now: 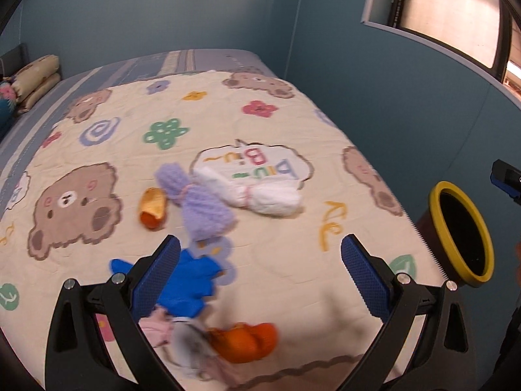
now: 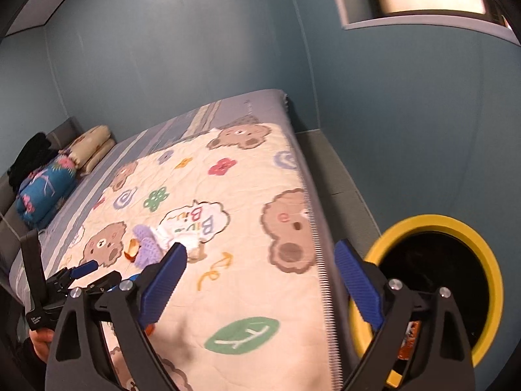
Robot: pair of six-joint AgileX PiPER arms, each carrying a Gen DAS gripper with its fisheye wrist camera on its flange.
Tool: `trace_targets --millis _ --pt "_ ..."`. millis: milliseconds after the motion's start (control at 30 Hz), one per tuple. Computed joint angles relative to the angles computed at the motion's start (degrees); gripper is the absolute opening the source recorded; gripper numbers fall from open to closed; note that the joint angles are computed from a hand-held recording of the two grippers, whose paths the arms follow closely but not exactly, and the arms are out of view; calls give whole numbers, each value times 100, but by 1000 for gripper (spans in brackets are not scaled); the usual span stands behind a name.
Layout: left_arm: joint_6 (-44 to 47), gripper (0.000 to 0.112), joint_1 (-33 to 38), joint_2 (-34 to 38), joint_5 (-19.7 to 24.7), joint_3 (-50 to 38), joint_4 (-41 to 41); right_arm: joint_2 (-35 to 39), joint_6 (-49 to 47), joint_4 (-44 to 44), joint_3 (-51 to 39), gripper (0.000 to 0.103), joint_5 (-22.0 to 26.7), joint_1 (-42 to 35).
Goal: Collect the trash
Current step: 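Move both open tools back over the blue glove and white pad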
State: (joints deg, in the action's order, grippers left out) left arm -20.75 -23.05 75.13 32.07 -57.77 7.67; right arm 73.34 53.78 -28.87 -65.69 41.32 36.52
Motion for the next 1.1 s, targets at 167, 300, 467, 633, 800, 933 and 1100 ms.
trace_targets --millis 167,300,467,633,800,933,1100 --pt "706 95 555 -68 -37 233 -508 673 -177 50 -488 89 -88 221" --pt "1389 95 1016 -26 -39 375 -1077 1302 -597 305 -943 89 -200 265" --pt "2317 95 1562 107 -68 584 -1818 2113 -1239 671 -1542 89 -262 263" --pt "3042 95 1999 307 -48 695 -2453 3034 -2014 1093 -2389 89 -57 281" --pt "3503 95 2262 609 -18 645 -2879 3730 -2450 1260 -3069 89 154 325" --pt "3839 95 2361 812 51 595 -3205 4246 -2790 1352 -3673 88 430 316" --pt "4191 94 2374 1055 93 522 -3475 4970 -3401 1440 -4666 88 932 339"
